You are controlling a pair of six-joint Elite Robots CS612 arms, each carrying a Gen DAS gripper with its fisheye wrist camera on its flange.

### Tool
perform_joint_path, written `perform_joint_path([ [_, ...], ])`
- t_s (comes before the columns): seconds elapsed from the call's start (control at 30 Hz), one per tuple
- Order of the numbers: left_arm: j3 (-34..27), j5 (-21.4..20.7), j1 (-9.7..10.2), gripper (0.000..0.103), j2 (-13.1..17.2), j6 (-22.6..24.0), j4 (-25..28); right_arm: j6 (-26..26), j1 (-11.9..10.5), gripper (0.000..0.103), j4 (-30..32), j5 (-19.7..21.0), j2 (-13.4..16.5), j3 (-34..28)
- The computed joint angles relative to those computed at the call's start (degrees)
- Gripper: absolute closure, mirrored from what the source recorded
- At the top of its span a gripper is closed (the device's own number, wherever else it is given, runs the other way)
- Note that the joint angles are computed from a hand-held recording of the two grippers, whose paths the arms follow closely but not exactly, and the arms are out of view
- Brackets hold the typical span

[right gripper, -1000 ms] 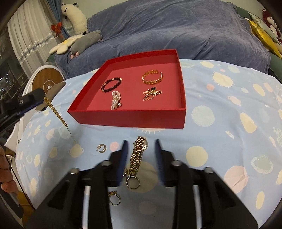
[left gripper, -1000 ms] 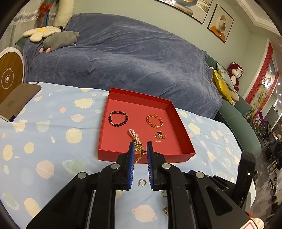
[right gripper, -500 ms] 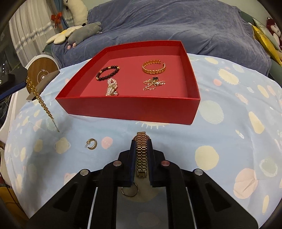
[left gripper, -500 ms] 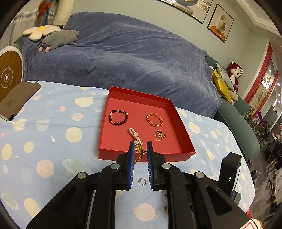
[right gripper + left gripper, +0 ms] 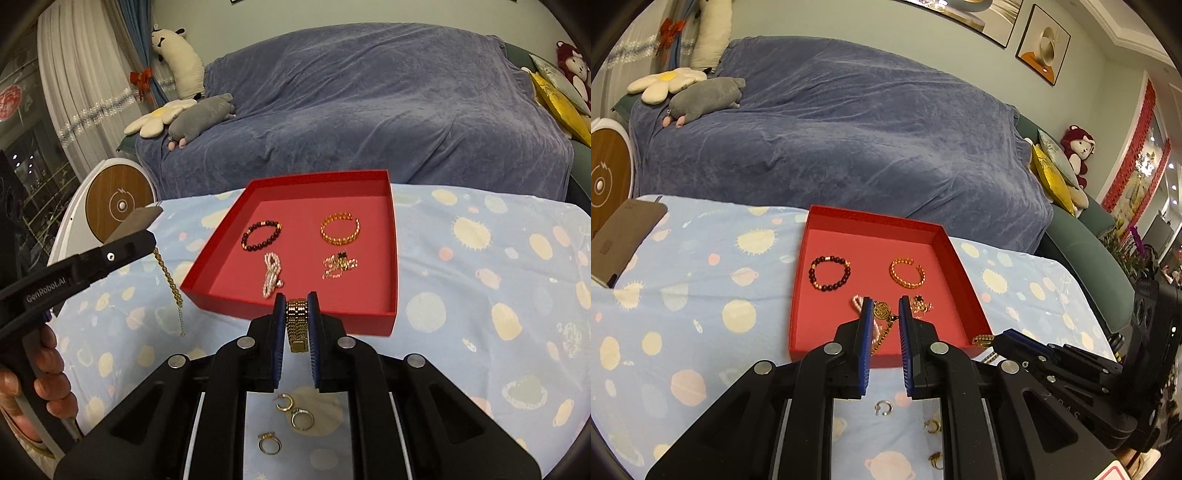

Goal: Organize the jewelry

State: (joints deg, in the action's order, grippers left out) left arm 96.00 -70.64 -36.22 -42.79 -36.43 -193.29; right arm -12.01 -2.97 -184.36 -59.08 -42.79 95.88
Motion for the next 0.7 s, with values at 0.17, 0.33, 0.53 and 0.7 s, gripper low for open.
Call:
perform_joint_path([
  [0.17, -5.6, -1.3, 1.93, 0.092, 1.6, 3.5, 3.1, 2.9, 0.5, 0.092, 1.9, 0.2, 2.3, -6.3],
  [0.33, -12.0, -2.3, 3.78, 0.092, 4.1, 5.3, 6.7, 4.7, 1.3, 0.092, 6.0, -0.4, 5.6, -13.2],
  [0.53, -17.8, -2.3, 5.22, 0.092, 7.1, 6.1, 10.1, 5.5, 2.3, 0.092, 11.2, -0.7, 9.5, -20.3],
  [0.7, -22.6, -4.9, 6.74, 0.092, 9.9, 3.8, 15.4, 5.8, 3.1, 0.092, 18.5, -0.5, 12.3, -25.7],
])
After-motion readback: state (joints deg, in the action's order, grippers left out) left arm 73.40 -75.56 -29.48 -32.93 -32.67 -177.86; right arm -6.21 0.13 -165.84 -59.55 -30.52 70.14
